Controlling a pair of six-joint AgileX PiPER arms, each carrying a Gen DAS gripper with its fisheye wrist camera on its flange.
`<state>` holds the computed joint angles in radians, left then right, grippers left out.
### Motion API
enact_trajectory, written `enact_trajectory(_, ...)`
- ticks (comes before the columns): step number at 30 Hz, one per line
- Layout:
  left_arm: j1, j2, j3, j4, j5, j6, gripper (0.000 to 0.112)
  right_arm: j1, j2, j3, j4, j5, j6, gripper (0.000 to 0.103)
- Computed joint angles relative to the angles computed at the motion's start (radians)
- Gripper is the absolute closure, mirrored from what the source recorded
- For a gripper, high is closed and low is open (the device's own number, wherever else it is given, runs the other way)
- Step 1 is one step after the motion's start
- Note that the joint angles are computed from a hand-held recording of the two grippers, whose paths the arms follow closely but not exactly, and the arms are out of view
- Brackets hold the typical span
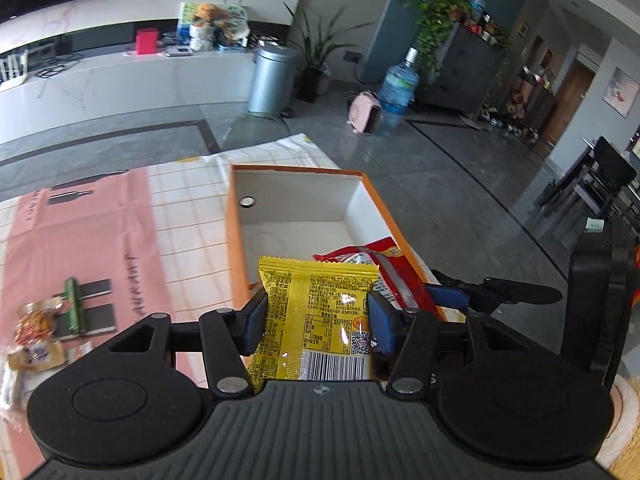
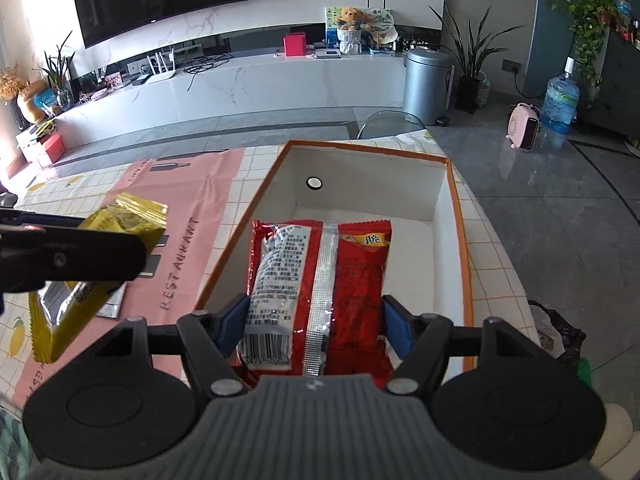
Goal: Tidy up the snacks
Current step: 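Carry both held bags up and over the orange box, then open both tools to drop the bags into the orange box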
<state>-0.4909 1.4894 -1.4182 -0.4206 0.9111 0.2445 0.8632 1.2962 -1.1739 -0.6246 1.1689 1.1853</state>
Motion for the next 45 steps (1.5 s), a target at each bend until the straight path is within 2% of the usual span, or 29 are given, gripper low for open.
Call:
enact_trajectory(6, -0.050, 0.161, -0.111, 0.035, 0.029, 0.031, 0.052, -0.155, 0.023, -0.003, 0.125, -0.038, -0.245, 0.036)
enact_trajectory(13, -0.078, 0.297, -0.207, 0.090, 0.085, 0.078, 0.052, -0.292, 0.123, -0.010, 0.228, -0.104, -0.464, 0.036)
enact_trajectory(18, -0.100, 0.369, -0.268, 0.121, 0.112, 0.107, 0.052, -0.329, 0.184, -0.014, 0.266, -0.128, -0.576, 0.036)
enact_trajectory(26, -0.118, 0.479, -0.392, 0.164, 0.194, 0.100, 0.052, -0.397, 0.208, 0.001, 0.339, -0.169, -0.713, 0.036)
enact_trajectory(35, -0.132, 0.508, -0.405, 0.213, 0.206, 0.077, 0.052, -0.434, 0.231, 0.004, 0.380, -0.188, -0.758, 0.035)
enact_trajectory(40, -0.131, 0.480, -0.353, 0.215, 0.161, 0.076, 0.049, -0.435, 0.229, 0.007, 0.381, -0.190, -0.759, 0.034)
enact_trajectory(42, -0.126, 0.464, -0.339, 0.202, 0.159, 0.079, 0.044, -0.422, 0.228, -0.008, 0.376, -0.162, -0.753, 0.032)
enact_trajectory(45, -0.110, 0.428, -0.311, 0.171, 0.146, 0.089, 0.038, -0.399, 0.224, -0.038, 0.354, -0.113, -0.733, 0.022)
